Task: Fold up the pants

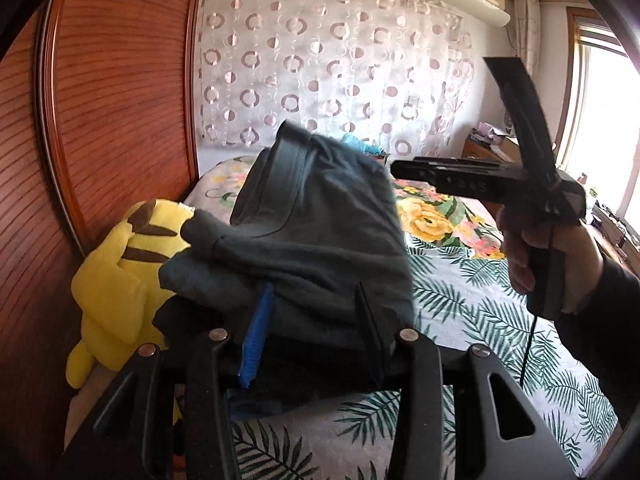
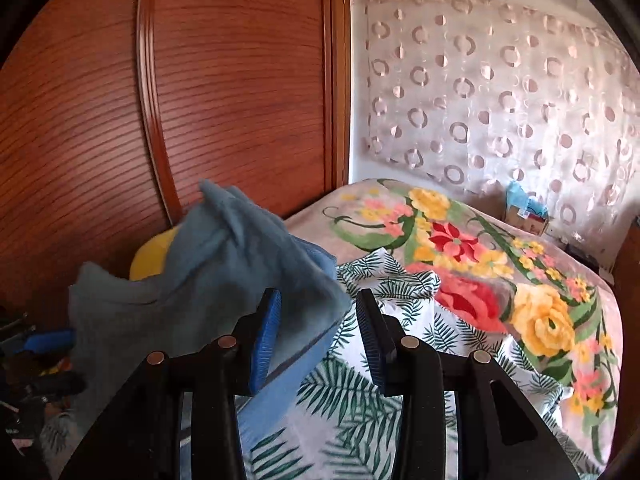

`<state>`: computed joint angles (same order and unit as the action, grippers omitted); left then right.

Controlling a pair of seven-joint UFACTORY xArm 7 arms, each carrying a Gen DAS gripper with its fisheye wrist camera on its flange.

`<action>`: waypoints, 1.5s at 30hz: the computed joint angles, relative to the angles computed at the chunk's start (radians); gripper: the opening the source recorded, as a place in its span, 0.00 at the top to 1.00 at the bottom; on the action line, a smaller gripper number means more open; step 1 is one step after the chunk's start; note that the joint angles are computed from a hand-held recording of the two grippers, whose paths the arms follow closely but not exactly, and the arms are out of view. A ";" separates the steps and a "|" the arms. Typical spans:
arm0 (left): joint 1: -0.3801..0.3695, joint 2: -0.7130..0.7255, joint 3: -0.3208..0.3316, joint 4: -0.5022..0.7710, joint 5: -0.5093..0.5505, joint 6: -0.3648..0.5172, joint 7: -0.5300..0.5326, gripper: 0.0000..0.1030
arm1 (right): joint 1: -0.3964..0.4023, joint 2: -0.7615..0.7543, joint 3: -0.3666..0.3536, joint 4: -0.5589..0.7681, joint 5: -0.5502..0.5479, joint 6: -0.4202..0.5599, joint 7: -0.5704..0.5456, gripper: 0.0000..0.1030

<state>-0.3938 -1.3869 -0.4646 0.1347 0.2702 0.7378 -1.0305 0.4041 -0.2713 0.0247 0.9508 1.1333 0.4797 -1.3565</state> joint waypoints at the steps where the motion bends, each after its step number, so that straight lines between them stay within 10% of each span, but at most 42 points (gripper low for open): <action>1: -0.007 -0.002 -0.012 0.010 0.000 0.014 -0.002 0.58 | -0.002 -0.032 -0.008 -0.026 0.009 0.012 -0.007 0.60; 13: -0.070 0.068 -0.136 0.147 0.009 0.107 -0.032 0.50 | 0.011 -0.411 -0.128 -0.346 -0.013 0.051 -0.027 0.60; 17: -0.090 0.071 -0.152 0.174 0.005 0.086 -0.055 0.16 | -0.003 -0.530 -0.155 -0.426 -0.092 0.051 0.033 0.60; 30: -0.075 0.127 -0.262 0.317 -0.002 0.137 -0.094 0.15 | -0.116 -0.967 -0.214 -0.640 -0.367 0.128 0.326 0.59; 45: -0.047 0.240 -0.376 0.432 -0.002 0.123 -0.181 0.15 | -0.352 -1.520 -0.186 -0.787 -0.646 0.402 0.789 0.21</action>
<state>-0.4411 -1.1470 -0.8406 0.5664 0.2684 0.8604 -1.2118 0.0525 -1.7918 -0.1616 0.1636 0.4872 0.8814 -0.5671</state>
